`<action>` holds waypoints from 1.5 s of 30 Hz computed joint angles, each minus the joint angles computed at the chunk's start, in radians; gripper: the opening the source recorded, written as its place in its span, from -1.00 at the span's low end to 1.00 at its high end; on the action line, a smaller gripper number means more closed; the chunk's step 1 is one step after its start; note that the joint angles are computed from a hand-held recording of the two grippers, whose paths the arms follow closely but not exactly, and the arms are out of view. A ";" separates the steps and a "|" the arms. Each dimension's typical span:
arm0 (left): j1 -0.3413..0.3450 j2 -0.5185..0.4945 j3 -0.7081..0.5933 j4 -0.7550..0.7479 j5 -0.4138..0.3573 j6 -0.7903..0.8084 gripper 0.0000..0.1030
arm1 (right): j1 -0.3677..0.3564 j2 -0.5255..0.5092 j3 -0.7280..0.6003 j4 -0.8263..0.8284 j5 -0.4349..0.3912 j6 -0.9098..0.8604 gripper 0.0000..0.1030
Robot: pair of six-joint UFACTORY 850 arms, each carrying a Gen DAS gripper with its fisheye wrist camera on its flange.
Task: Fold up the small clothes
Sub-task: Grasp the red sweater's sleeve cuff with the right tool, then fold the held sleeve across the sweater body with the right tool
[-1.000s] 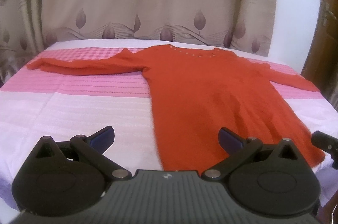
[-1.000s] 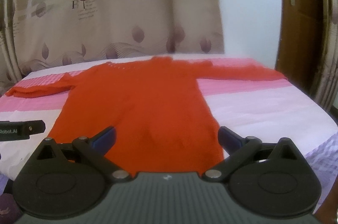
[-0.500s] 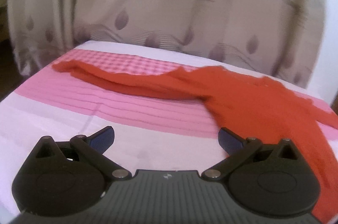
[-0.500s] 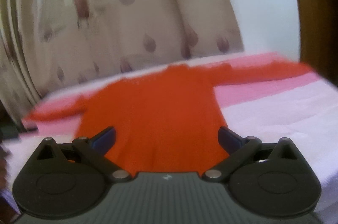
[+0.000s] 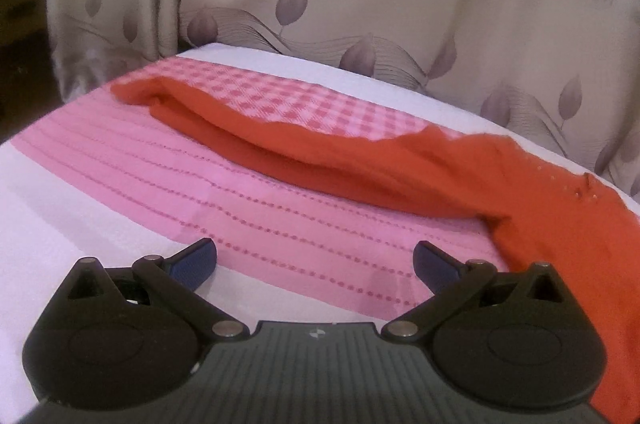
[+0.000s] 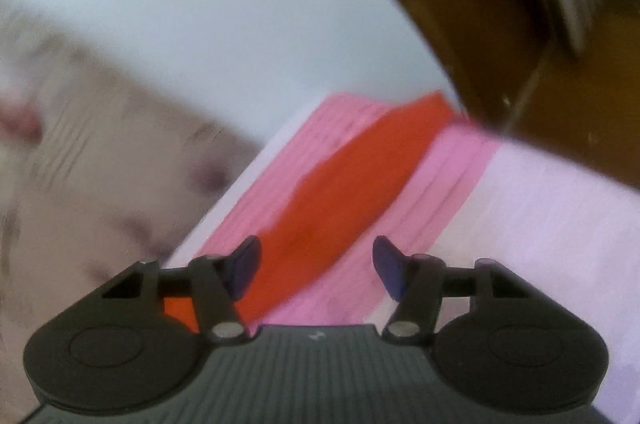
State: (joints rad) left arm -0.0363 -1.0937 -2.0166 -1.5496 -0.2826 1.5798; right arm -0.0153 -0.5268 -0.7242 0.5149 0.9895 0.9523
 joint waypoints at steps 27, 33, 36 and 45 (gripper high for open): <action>-0.029 -0.012 -0.019 0.159 0.082 -0.085 1.00 | -0.148 -0.134 -0.190 0.008 -0.113 -0.107 -0.38; -0.029 -0.012 -0.018 0.148 0.078 -0.077 1.00 | -0.141 -0.117 -0.184 0.024 -0.117 -0.113 -0.75; -0.027 -0.011 -0.018 0.139 0.073 -0.073 1.00 | -0.110 -0.084 -0.161 0.000 -0.037 -0.070 -0.75; -0.003 -0.010 -0.010 -0.008 -0.004 0.003 1.00 | 0.051 -0.015 -0.300 -0.004 -0.027 -0.235 -0.80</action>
State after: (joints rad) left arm -0.0392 -1.1038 -2.0261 -1.5578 -0.2866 1.5826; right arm 0.0361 -0.5415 -1.0247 0.5112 0.9624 0.7174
